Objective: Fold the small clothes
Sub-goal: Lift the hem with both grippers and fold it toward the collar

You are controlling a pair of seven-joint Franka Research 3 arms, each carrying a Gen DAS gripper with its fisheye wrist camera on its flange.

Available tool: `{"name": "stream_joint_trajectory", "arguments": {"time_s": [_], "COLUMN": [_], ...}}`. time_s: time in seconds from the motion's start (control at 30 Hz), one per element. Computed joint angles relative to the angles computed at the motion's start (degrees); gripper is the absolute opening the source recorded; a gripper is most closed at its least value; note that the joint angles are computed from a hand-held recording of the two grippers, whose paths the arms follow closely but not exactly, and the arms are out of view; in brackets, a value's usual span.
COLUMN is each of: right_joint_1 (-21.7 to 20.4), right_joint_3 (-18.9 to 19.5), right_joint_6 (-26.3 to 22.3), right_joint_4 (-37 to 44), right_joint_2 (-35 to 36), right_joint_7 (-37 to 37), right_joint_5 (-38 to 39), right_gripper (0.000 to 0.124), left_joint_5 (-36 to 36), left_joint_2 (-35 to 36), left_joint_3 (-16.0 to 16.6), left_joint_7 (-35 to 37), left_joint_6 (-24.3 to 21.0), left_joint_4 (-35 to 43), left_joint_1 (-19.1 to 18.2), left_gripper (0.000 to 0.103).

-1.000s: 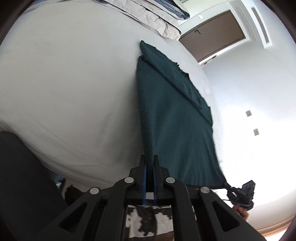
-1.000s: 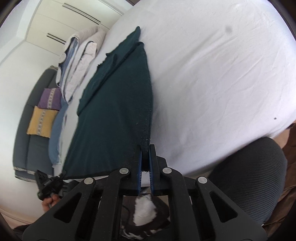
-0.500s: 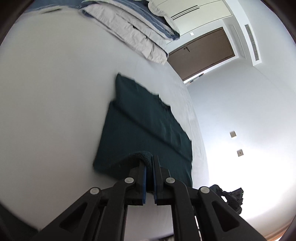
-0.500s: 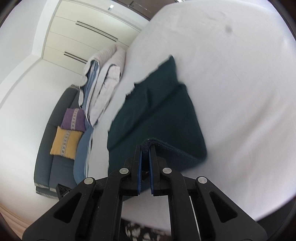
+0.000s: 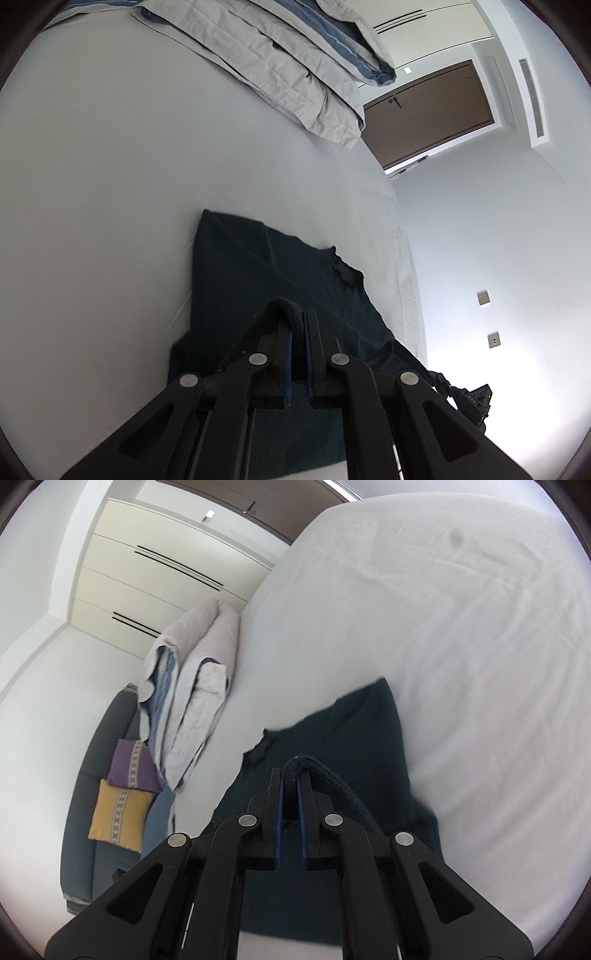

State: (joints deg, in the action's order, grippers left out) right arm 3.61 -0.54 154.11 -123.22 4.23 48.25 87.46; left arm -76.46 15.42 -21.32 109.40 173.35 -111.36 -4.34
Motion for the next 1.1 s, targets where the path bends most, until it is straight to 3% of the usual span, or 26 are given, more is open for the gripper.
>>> {"name": "stream_joint_trajectory", "arguments": {"time_s": [0.23,0.37,0.43,0.47,0.5,0.53,0.6,0.63,0.67,0.7,0.77,0.83,0.97,1.03,1.1], "right_joint_1": [-1.80,-3.86,-4.31,-4.01,-3.46,-3.17,-5.71,-7.38,-8.13,-7.66,-8.17,-6.80,-2.09,3.12,5.86], "right_joint_3": [2.11,4.45,5.07,4.89,4.30,4.00,7.70,10.18,11.65,11.68,12.93,11.82,8.73,4.43,2.44], "right_joint_6": [2.03,3.04,3.58,4.09,3.96,3.95,6.61,8.70,10.89,13.16,15.85,16.87,18.36,19.84,21.00], "right_joint_4": [16.85,23.16,25.95,27.14,28.71,29.86,29.49,28.97,28.36,27.45,26.00,23.94,18.38,14.01,10.67], "right_joint_2": [16.74,23.00,26.12,27.54,29.31,30.61,30.94,30.69,30.23,29.58,28.15,26.38,22.39,20.26,18.64], "right_joint_7": [8.48,10.82,13.19,15.56,18.65,21.10,17.06,13.40,10.84,10.80,7.33,8.21,12.77,18.78,21.85], "right_joint_5": [-7.70,-10.04,-12.84,-15.37,-18.83,-21.22,-17.62,-14.40,-12.25,-12.15,-9.94,-12.59,-24.63,-35.28,-41.02], "right_gripper": [0.005,0.006,0.008,0.009,0.011,0.011,0.026,0.032,0.049,0.065,0.065,0.065,0.065,0.061,0.058], "left_joint_5": [24.03,30.76,35.12,36.56,40.91,41.57,37.96,38.18,40.82,43.40,46.42,48.99,59.77,65.70,70.11], "left_joint_2": [10.28,14.30,16.25,16.97,17.87,18.51,18.74,18.15,17.27,15.76,14.00,11.58,6.96,4.95,3.52], "left_joint_3": [7.32,8.64,10.82,13.79,15.24,14.69,9.00,7.87,8.75,11.62,13.54,15.12,25.84,31.08,34.51], "left_joint_7": [-20.98,-27.08,-31.18,-33.06,-37.36,-37.93,-33.39,-33.21,-35.79,-38.70,-40.97,-43.22,-51.03,-55.34,-59.51], "left_joint_6": [-1.54,-1.94,-2.86,-3.62,-4.42,-4.87,-2.31,-1.44,-0.80,0.35,1.73,2.86,2.98,1.70,2.60], "left_joint_4": [10.30,13.88,15.53,16.29,17.03,17.47,16.77,15.90,14.84,13.12,11.11,7.97,1.61,-1.70,-4.96], "left_joint_1": [-4.08,-4.39,-5.77,-8.10,-8.90,-8.30,-3.95,-3.05,-3.64,-5.99,-7.49,-8.84,-19.13,-24.51,-28.16], "left_gripper": [0.006,0.007,0.008,0.010,0.015,0.029,0.044,0.057,0.071,0.074,0.075,0.075,0.075,0.074,0.074]}}
